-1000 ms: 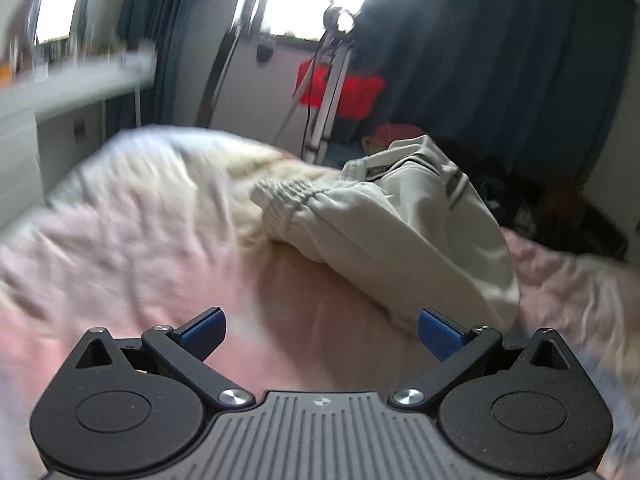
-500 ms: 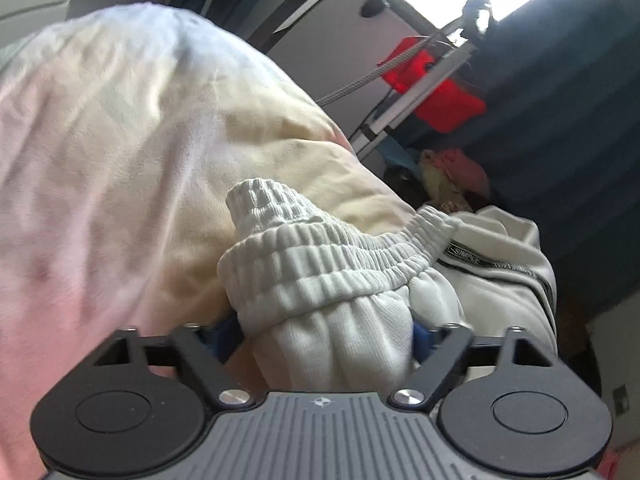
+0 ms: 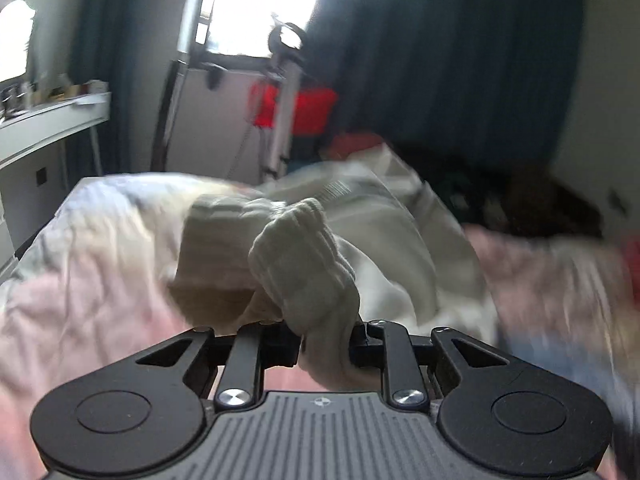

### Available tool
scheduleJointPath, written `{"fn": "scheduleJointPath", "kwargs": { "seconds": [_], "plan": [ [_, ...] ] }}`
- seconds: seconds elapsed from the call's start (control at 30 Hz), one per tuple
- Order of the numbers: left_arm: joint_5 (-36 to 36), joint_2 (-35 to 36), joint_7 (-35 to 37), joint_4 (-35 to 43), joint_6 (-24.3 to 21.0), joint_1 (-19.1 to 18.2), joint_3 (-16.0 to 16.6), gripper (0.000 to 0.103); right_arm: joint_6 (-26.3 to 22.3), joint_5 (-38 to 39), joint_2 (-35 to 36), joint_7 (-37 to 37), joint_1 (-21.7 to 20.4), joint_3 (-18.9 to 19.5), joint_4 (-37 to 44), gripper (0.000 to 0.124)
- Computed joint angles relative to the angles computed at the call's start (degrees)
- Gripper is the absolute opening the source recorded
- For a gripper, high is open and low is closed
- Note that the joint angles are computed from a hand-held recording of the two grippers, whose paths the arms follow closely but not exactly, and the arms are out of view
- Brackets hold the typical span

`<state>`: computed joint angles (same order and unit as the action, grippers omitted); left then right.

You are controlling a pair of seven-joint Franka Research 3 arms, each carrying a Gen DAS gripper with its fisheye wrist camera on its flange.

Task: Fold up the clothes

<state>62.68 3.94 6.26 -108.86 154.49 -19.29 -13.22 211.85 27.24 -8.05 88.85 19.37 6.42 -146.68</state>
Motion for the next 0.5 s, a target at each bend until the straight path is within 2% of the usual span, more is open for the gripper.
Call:
{"fn": "scheduleJointPath", "kwargs": {
  "seconds": [0.07, 0.17, 0.23, 0.27, 0.3, 0.37, 0.4, 0.43, 0.47, 0.5],
  "plan": [
    [-6.3, -4.6, 4.0, -6.7, 1.1, -0.1, -1.0, 0.029, -2.3, -1.3, -2.4, 1.8, 0.4, -0.8, -1.4, 0.018],
    [-25.0, -9.3, 12.3, -15.1, 5.2, 0.1, -1.1, 0.032, -4.2, -3.7, -5.4, 2.9, 0.7, -1.0, -3.4, 0.019],
    [-35.7, -12.9, 13.9, -21.2, 9.7, -0.5, -0.2, 0.035, -5.1, -5.3, -6.9, 2.9, 1.1, -1.2, -4.4, 0.020],
    [-37.2, -15.2, 12.9, -24.0, 11.4, 0.3, -0.8, 0.041, -5.5, -8.4, -7.6, 4.5, 2.6, -3.1, -5.0, 0.020],
    [-38.1, -17.5, 11.5, -26.7, 13.1, 1.0, -1.4, 0.042, -5.9, -11.6, -8.1, 6.1, 4.0, -4.9, -5.5, 0.020],
    [-36.6, -21.7, 10.7, -28.3, 10.6, 3.2, -3.5, 0.049, -7.3, -18.5, -9.0, 9.4, 7.4, -9.1, -5.9, 0.021],
    [-33.7, -24.1, 8.0, -29.6, 10.5, 5.8, -5.8, 0.052, -8.2, -22.4, -9.4, 11.0, 9.5, -11.6, -5.9, 0.025],
    [-30.9, -26.7, 5.4, -31.0, 10.5, 8.3, -7.9, 0.061, -9.2, -25.4, -9.4, 12.1, 11.0, -13.3, -5.4, 0.029],
    [-28.5, -29.3, 3.0, -32.3, 10.5, 10.5, -9.7, 0.068, -10.4, -28.0, -9.3, 12.9, 12.6, -14.7, -4.6, 0.040],
    [-27.6, -31.0, 1.5, -32.5, 8.9, 11.9, -10.8, 0.068, -11.8, -30.4, -9.1, 13.6, 14.4, -16.4, -3.4, 0.050]
  ]
}}
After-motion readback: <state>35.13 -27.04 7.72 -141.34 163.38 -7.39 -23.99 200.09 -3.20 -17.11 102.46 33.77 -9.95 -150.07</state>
